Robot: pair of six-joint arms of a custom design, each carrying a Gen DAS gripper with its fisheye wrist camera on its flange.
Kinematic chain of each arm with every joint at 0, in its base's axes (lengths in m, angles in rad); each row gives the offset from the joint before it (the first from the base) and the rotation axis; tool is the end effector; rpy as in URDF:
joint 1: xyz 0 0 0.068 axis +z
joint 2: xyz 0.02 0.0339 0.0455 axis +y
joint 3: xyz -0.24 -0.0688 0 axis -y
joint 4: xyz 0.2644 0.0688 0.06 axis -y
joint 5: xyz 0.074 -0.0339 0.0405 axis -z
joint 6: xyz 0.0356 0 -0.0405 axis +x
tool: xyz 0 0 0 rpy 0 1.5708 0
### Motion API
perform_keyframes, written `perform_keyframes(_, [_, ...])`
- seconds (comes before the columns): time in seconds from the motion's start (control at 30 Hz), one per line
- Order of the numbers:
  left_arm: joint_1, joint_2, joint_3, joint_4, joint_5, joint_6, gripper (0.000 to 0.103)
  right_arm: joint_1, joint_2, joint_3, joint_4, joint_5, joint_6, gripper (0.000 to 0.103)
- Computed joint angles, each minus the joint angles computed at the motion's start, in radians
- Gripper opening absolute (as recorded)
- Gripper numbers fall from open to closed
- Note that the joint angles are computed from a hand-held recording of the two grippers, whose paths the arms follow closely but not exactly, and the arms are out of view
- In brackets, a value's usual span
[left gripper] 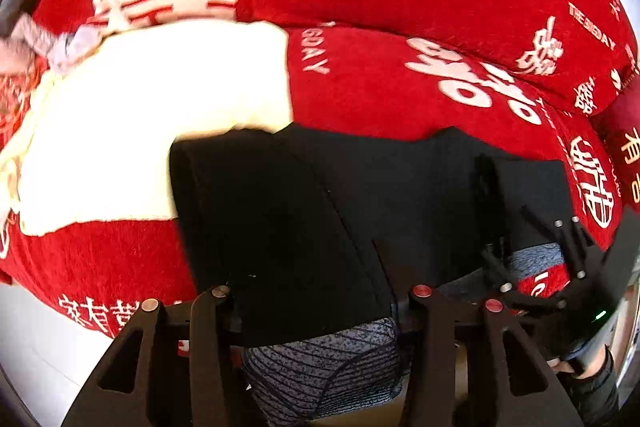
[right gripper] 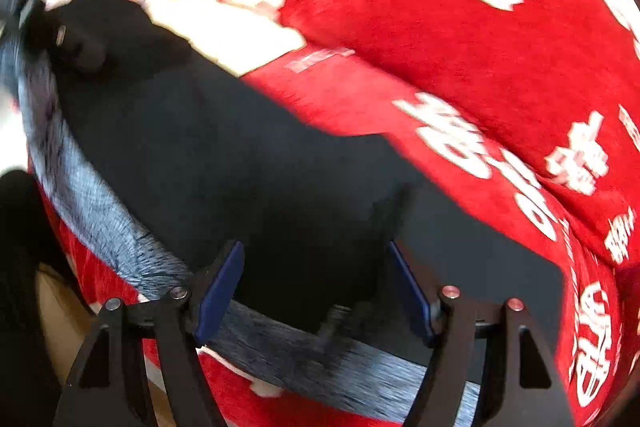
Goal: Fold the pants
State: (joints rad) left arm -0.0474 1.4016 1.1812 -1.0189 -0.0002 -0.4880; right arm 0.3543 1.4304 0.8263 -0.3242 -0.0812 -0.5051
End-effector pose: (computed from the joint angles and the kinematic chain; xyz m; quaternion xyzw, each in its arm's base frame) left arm 0.2861 -0.0136 0.2472 -0.2155 0.9625 -0.0435 0.1591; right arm 0.2838 0.1081 0.1627 -0.4066 0.8565 0.0146 0.3175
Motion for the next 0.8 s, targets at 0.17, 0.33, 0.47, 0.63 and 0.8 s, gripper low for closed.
perform_keyframes(0.17, [-0.115, 0.083, 0.150, -0.043, -0.064, -0.059, 0.046, -0.217, -0.005, 0.074, -0.070, -0.115, 0.015, 0.077])
perform_keyframes(0.33, [-0.269, 0.227, 0.335, -0.076, -0.181, -0.113, 0.045, -0.339, 0.043, 0.119, -0.101, -0.163, 0.015, 0.077])
perform_keyframes(0.47, [-0.293, 0.310, 0.393, -0.066, -0.204, -0.141, 0.046, -0.375, 0.091, 0.164, -0.171, -0.238, 0.014, 0.077])
perform_keyframes(0.63, [-0.100, 0.100, 0.122, -0.015, -0.109, -0.102, 0.046, -0.250, 0.005, 0.060, -0.143, -0.238, -0.040, 0.081])
perform_keyframes(0.8, [0.279, -0.065, -0.186, 0.080, 0.170, 0.060, 0.046, 0.022, 0.017, 0.007, -0.106, -0.196, 0.008, 0.085])
